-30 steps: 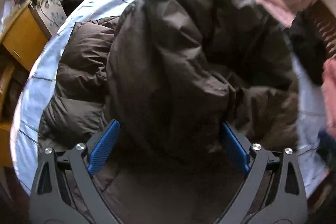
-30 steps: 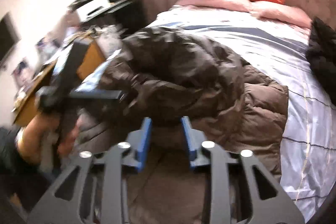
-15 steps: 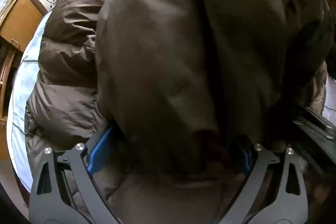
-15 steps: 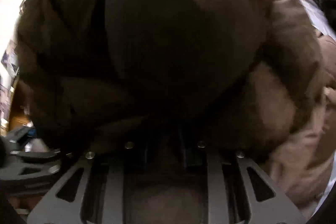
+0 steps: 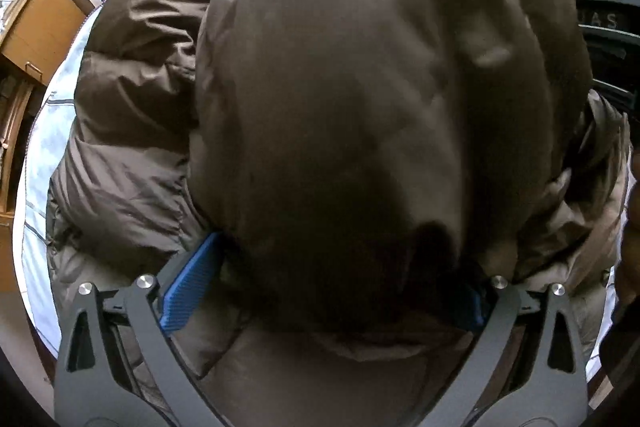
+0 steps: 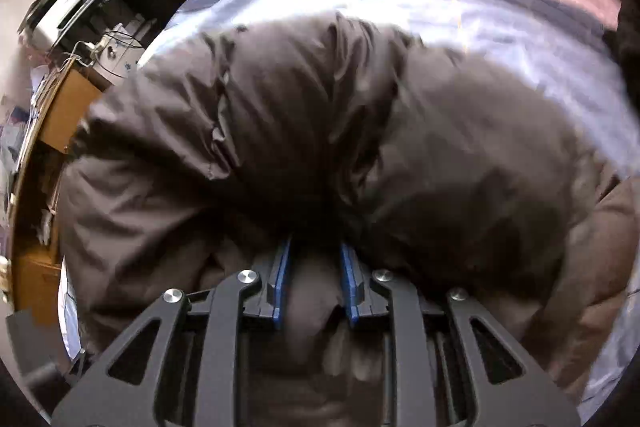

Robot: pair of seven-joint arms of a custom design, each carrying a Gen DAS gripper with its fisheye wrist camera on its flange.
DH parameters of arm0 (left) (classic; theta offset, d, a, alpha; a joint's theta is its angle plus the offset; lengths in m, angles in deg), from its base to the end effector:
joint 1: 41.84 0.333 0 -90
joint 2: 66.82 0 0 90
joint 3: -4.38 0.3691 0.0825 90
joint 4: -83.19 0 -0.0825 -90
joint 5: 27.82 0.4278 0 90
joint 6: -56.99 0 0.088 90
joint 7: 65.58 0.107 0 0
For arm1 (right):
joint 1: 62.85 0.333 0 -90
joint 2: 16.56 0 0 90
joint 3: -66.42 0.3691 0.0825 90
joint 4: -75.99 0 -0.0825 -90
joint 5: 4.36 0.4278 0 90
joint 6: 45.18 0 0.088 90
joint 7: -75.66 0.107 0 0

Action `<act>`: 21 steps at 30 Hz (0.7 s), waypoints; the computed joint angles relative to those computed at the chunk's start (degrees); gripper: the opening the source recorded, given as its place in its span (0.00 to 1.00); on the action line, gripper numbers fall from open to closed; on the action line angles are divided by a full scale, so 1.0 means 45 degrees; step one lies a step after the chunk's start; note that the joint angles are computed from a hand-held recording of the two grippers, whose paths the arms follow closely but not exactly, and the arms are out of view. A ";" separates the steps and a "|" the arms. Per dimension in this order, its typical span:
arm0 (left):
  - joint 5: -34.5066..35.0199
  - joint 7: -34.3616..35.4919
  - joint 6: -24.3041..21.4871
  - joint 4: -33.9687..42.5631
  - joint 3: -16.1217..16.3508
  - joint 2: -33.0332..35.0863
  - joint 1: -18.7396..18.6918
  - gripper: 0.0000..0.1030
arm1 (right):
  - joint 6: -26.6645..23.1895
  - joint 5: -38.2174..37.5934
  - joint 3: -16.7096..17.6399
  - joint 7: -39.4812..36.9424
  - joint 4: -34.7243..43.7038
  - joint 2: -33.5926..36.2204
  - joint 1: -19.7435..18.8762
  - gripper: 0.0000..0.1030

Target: Fold large clothes

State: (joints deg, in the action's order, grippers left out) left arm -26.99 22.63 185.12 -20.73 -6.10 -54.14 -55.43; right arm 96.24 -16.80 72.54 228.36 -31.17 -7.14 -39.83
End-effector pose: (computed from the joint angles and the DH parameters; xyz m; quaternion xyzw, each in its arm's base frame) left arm 0.6319 -0.2724 0.4723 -0.5545 0.8258 -0.0939 0.0429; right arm 0.6008 0.3309 0.5064 -0.5172 0.8250 -0.0725 0.2160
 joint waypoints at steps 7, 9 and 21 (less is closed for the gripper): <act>0.0516 -0.0250 0.0631 -0.0529 -0.0060 -0.0982 -0.0129 0.96 | 0.4246 0.3135 0.0171 -0.1638 -0.2856 -0.2569 -0.0558 0.81; 0.0914 -0.0046 0.1542 -0.1124 -0.0171 -0.1516 -0.0193 0.96 | 0.5208 0.2170 0.0085 -0.0901 -0.3336 -0.3245 -0.0719 0.78; -0.0184 -0.0244 -0.0895 0.0253 -0.0110 -0.0306 0.0026 0.98 | -0.1061 0.4154 0.0447 -0.7156 0.3463 0.2463 0.0147 0.39</act>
